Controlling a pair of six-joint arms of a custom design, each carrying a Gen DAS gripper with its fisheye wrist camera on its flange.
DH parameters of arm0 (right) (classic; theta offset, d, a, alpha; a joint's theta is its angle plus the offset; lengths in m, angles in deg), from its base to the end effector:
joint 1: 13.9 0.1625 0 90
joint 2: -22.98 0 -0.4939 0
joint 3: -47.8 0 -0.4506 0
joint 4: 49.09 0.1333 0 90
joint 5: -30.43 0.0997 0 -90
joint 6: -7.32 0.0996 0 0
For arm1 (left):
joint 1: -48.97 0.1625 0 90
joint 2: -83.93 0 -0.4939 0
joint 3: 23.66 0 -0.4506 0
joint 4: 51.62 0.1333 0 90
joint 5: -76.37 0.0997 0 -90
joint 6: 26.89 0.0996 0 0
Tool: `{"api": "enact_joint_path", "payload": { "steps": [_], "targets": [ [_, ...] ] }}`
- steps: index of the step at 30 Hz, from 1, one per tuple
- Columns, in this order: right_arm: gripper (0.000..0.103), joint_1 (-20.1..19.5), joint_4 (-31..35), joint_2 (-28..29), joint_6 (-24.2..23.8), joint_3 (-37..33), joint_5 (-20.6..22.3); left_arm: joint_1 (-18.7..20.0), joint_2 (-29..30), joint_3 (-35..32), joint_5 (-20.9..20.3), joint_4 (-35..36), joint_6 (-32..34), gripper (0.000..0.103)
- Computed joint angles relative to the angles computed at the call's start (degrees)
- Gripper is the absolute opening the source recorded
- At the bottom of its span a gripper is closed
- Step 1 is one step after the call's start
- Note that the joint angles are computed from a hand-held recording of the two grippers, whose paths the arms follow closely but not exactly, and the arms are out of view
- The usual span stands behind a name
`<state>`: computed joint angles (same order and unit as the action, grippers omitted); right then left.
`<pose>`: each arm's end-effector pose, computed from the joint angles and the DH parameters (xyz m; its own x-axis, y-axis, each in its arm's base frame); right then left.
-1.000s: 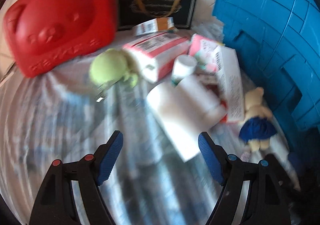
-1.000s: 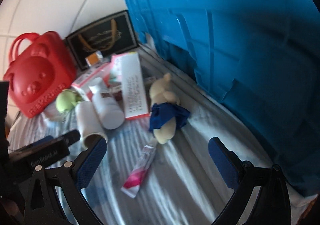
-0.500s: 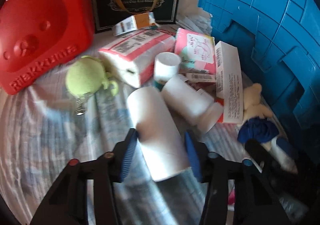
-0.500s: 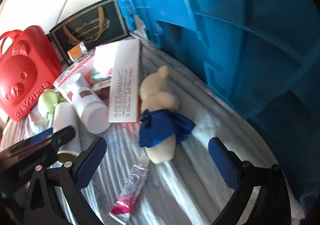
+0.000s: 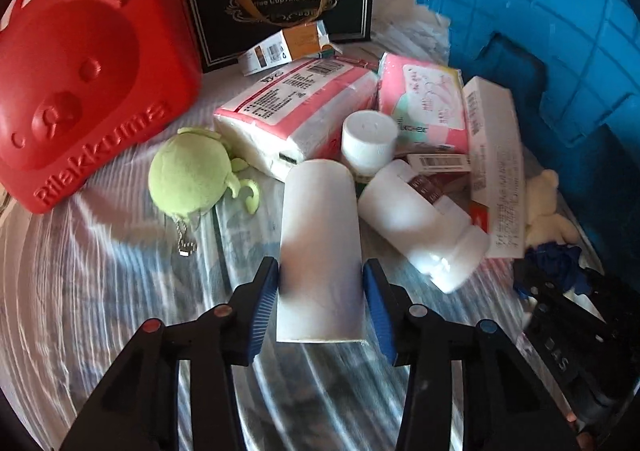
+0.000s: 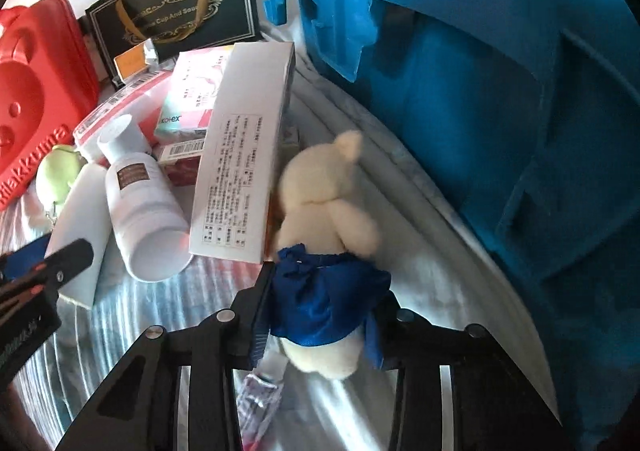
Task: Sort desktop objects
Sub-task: 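Grasp the white paper roll with left tool while right tool grasps small white bear, then carry the paper roll and white bear into the crate and release both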
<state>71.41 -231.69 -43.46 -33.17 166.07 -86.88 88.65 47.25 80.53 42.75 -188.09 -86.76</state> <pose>0.0375 -0.6143 0.2591 -0.6951 -0.2078 0.6883 -0.5120 0.8151 -0.2710 -0.3558 -0.5762 -0.0461 -0.6832 -0.2057 -0.7006 0.2538 0.8328 -0.4920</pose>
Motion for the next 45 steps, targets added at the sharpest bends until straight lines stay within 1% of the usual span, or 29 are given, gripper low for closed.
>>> {"api": "enact_joint_path", "payload": {
  "steps": [2, 5, 6, 9, 11, 14, 18, 20, 21, 23, 26, 28, 30, 32, 35, 36, 38, 41, 43, 45],
  "targets": [
    [0.031, 0.0, 0.4, -0.1, -0.5, -0.1, -0.2, 0.8, -0.3, -0.7, -1.3, 0.2, 0.4, 0.044],
    [0.029, 0.1, 1.0, -1.6, -0.9, 1.0, 0.5, 0.7, -1.3, 0.3, -2.5, -0.3, -0.2, 0.043],
    [0.029, 0.0, 2.1, -3.1, -0.8, 2.0, 1.6, 0.2, -1.7, 1.2, -2.5, -0.7, -0.8, 0.043],
    [0.029, -0.1, 3.9, -6.4, -1.5, 4.6, 3.6, -2.6, -3.5, 4.9, -2.2, -1.5, -4.0, 0.043],
    [0.029, -0.1, 5.4, -9.0, -1.6, 6.6, 5.5, -5.0, -5.1, 7.0, -1.5, 0.4, -8.1, 0.043],
    [0.029, 0.5, 6.5, -12.0, -2.9, 8.5, 8.5, -7.9, -6.9, 8.8, -0.8, 2.4, -12.3, 0.043],
    [0.029, 2.9, 6.8, -15.7, -3.5, 9.8, 12.6, -11.8, -9.0, 8.9, 2.1, 8.0, -17.6, 0.043],
    [0.029, 3.6, 6.9, -17.5, -3.6, 10.1, 14.6, -13.7, -9.9, 8.7, 4.0, 9.0, -18.9, 0.043],
    [0.029, 4.0, 7.5, -20.4, -3.7, 11.1, 16.5, -15.0, -10.5, 8.7, 5.1, 9.9, -19.7, 0.043],
    [0.029, 4.6, 7.7, -23.1, -3.8, 11.5, 18.9, -17.3, -11.1, 7.4, 7.5, 13.4, -21.2, 0.043],
    [0.029, 5.3, 8.7, -29.1, -4.1, 11.7, 24.0, -20.4, -11.3, 6.0, 10.9, 14.6, -21.2, 0.043],
    [0.029, 5.2, 9.8, -32.6, -4.0, 11.5, 26.8, -21.8, -10.8, 4.6, 12.4, 14.0, -19.1, 0.043],
    [0.029, 5.1, 10.6, -35.3, -3.7, 10.7, 28.7, -23.1, -9.6, 2.3, 13.5, 13.0, -15.9, 0.043],
    [0.029, 4.0, 12.3, -38.4, -2.9, 9.4, 31.3, -23.7, -7.7, 0.6, 14.4, 5.7, -8.4, 0.043],
    [0.029, 2.3, 12.8, -40.8, -1.3, 6.9, 33.0, -24.2, -3.7, -3.4, 15.0, -5.9, 4.5, 0.043],
    [0.029, 1.8, 12.8, -41.2, -0.8, 6.3, 33.3, -24.3, -2.0, -5.1, 14.8, -10.1, 9.5, 0.043],
    [0.029, 0.0, 12.1, -42.3, -0.3, 4.7, 33.5, -24.1, 1.1, -8.9, 13.9, -16.0, 17.5, 0.043],
    [0.029, -3.0, 11.3, -43.1, -0.3, 2.4, 33.5, -23.6, 5.5, -14.8, 10.7, -22.9, 27.3, 0.043],
    [0.029, -5.3, 11.9, -43.2, 0.0, 0.6, 33.7, -23.1, 8.6, -19.2, 8.1, -25.3, 32.5, 0.043],
    [0.029, -6.3, 11.5, -42.7, 0.1, -0.4, 33.0, -22.8, 11.2, -23.0, 6.7, -25.6, 36.3, 0.043]
  ]
}}
